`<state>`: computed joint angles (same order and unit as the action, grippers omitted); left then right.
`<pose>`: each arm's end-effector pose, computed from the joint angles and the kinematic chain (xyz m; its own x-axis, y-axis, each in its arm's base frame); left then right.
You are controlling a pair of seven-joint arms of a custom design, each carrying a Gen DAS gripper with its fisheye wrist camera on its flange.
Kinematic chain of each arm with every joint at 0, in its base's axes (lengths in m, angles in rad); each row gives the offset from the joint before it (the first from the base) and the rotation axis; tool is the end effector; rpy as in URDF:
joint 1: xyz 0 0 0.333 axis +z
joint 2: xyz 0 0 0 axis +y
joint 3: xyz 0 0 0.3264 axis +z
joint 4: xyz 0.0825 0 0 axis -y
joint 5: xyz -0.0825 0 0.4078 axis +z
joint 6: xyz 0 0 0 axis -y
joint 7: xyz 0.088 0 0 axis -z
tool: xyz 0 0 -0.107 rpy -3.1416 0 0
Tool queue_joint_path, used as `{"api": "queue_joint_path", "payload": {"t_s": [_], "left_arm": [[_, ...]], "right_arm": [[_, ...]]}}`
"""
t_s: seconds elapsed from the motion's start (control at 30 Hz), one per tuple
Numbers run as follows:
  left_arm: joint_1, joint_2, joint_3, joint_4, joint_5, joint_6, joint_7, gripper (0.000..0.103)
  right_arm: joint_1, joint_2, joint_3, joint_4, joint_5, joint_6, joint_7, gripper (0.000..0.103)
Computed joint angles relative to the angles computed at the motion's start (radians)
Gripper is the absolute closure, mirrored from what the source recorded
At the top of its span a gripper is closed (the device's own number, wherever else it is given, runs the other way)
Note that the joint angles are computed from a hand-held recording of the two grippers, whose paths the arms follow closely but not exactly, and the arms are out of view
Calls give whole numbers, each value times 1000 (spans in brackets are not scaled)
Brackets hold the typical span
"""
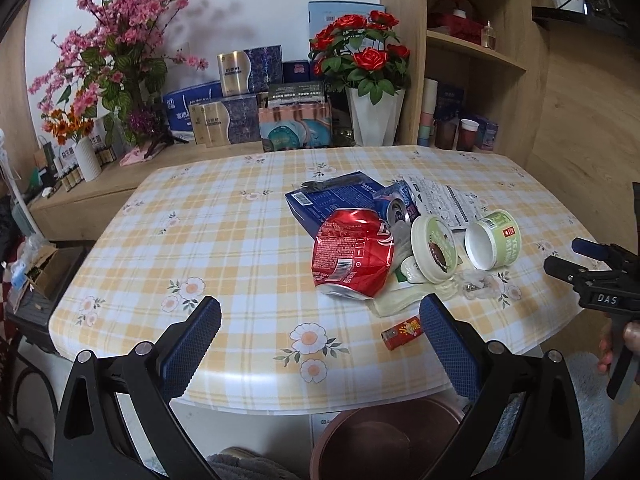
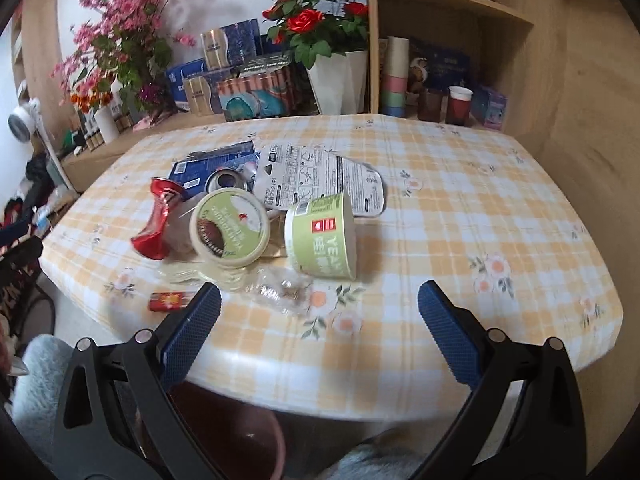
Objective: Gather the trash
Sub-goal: 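Grasp the green yogurt cup with the right tool while the left tool approaches the red can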
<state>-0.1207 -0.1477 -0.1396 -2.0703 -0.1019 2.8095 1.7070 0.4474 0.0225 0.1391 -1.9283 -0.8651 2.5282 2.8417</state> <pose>0.5641 -0.1500 0.6045 -0.3046 -0.9520 -0.0304 -0.5949 0.2151 -0.7745 0.5206 0.3546 0.5380 -0.0774 -0.9952 -0.0603 -0.6469 0.0962 -0.7565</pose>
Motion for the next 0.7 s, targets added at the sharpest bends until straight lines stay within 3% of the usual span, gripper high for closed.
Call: {"api": "queue_joint_path", "payload": {"t_s": [0.07, 0.3, 0.47, 0.7], "left_arm": [[-2, 22, 0, 19, -9, -5, -3, 6], [6, 76, -11, 55, 17, 5, -35, 9], [8, 115, -13, 85, 6, -1, -36, 10], [11, 146, -19, 107, -21, 7, -12, 10]], "right_arm": [[-4, 27, -6, 27, 8, 2, -18, 6], [-21, 60, -41, 5, 115, 161, 63, 6], [-25, 95, -69, -22, 201, 316, 184, 6], [-6, 154, -136, 0, 268, 433, 333, 6]]}}
